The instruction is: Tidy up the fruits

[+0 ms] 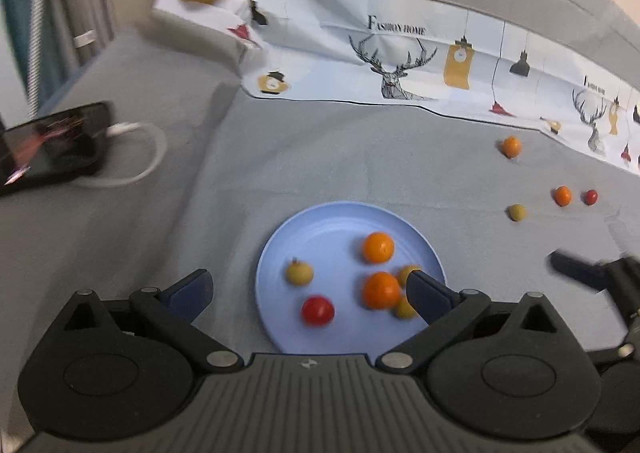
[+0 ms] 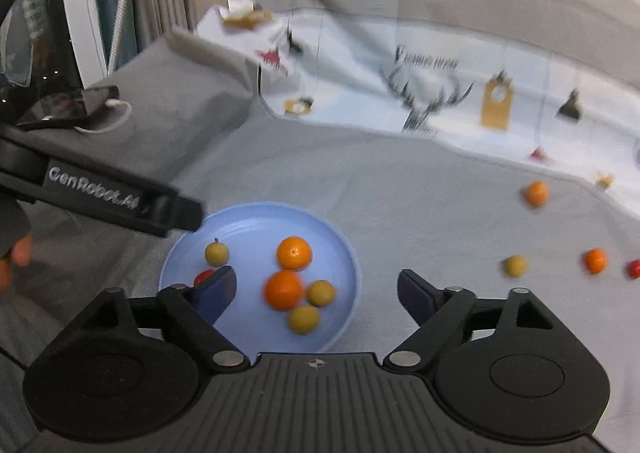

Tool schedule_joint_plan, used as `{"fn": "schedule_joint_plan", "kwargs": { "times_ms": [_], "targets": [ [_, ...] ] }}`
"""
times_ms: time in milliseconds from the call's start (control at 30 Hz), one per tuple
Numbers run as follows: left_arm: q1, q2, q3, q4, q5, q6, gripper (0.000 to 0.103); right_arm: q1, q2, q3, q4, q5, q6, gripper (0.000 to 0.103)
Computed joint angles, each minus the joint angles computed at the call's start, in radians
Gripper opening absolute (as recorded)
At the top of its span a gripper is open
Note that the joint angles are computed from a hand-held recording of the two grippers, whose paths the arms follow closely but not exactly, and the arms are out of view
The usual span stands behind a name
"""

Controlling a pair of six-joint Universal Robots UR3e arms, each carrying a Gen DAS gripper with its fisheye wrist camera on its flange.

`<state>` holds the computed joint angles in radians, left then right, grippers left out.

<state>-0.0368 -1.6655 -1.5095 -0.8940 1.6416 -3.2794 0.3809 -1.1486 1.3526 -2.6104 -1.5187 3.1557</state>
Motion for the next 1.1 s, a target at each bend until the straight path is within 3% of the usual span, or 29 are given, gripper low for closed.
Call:
{"fn": "schedule_joint_plan", "kwargs": {
  "times_ms": [133,433,567,700,1100],
  "targets": [
    [-0.013,0.169,-0.076,-0.082,0.021,-0.066,0.103,0.037,-0.165,0.147,-0.12,-0.119,0.015,0.098],
    [-0.1,0.442,-0.199,-0.196,0.111,-0.161,0.103,0.111,-0.409,0.315,-0.204,-0.187,0.059,0.102],
    [-0.175,0.485,-0.205,-0.252,0.181,-0.212,0.103,0.163,-0.491,0.396,-0.204,-0.215,0.104,0.102],
    [-0.216,0.527,-0.206,-0.296,0.202,-0.265,0.103,0.215,-0.55,0.456,-0.218,-0.258,0.074,0.102],
    [-0.369,0.522,-0.154,-0.31,0.319,-0.338,0.103,0.266,-0.641,0.52,-0.264,-0.323,0.071,0.102]
  ]
}}
